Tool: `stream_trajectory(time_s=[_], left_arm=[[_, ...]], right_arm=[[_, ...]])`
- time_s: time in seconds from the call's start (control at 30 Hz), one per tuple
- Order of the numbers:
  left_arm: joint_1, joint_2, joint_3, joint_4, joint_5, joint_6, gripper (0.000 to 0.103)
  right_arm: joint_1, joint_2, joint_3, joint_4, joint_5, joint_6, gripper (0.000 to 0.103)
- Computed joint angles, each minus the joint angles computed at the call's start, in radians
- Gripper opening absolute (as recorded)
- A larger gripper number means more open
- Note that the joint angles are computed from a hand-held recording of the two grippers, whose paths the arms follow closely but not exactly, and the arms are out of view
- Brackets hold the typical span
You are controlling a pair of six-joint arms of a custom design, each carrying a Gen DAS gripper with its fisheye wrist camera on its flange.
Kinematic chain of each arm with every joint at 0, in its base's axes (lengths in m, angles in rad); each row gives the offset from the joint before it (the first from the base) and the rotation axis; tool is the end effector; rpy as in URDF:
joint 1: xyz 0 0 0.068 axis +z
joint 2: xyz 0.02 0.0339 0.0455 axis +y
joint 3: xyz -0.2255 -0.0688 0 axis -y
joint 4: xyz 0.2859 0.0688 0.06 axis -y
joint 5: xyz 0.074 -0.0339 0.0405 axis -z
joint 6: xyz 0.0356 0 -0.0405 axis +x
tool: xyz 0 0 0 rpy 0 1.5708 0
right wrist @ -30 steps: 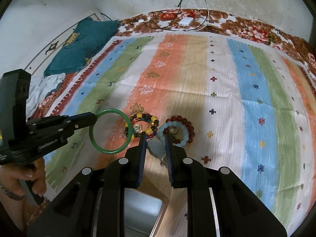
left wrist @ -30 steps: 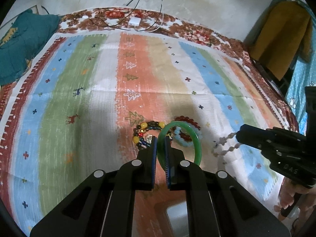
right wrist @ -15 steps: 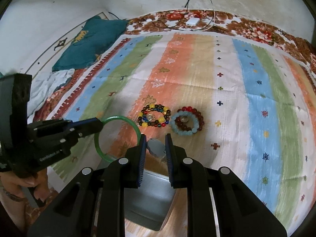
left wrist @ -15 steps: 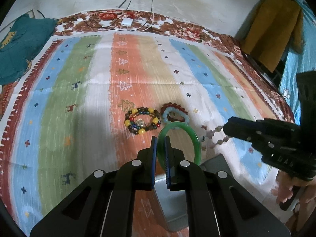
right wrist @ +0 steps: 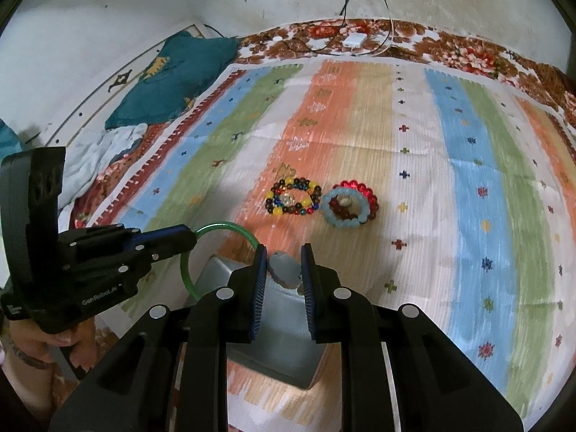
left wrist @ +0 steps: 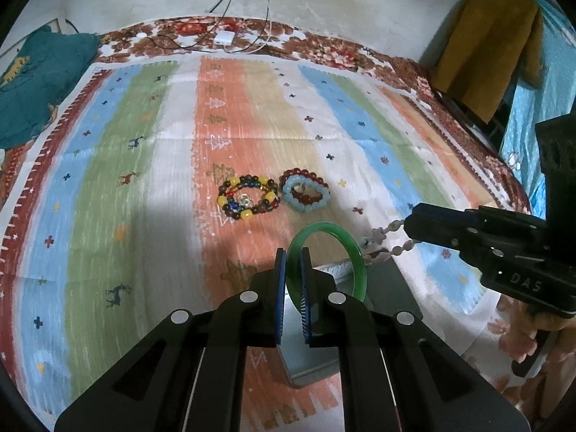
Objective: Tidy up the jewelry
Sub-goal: 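Lower both held bracelets into the tin box and open both tools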
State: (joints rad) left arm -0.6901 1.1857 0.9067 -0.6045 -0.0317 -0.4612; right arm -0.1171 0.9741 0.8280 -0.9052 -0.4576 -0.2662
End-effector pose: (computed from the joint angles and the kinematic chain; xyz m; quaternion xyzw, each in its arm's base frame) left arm 0.2291 -0.1877 0.2167 0.1022 0.9359 -0.1709 0.2907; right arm 0.2377 -0.0121 0.2258 -0.1282 0.9343 0.1675 0.2873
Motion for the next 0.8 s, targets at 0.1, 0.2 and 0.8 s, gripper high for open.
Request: stream_trajectory(time_s=[0.1, 0.2, 0.8], left_arm=[[-0.007, -0.011, -0.010, -0.003, 0.006, -0.010, 0.006], [-0.014, -0.019, -0.018, -0.006, 0.004, -0.016, 0.006], [0.029, 0.033, -0.025, -0.025, 0.068, -0.040, 0.037]], right_arm=[[-0.007, -0.033, -0.022, -0.018, -0.006, -0.010, 0.020], [-0.013, -0.054, -0.038, -0.032, -0.008, -0.019, 0.020], [-0.053, -0.016, -0.065, -0.031, -0.005, -0.006, 0.043]])
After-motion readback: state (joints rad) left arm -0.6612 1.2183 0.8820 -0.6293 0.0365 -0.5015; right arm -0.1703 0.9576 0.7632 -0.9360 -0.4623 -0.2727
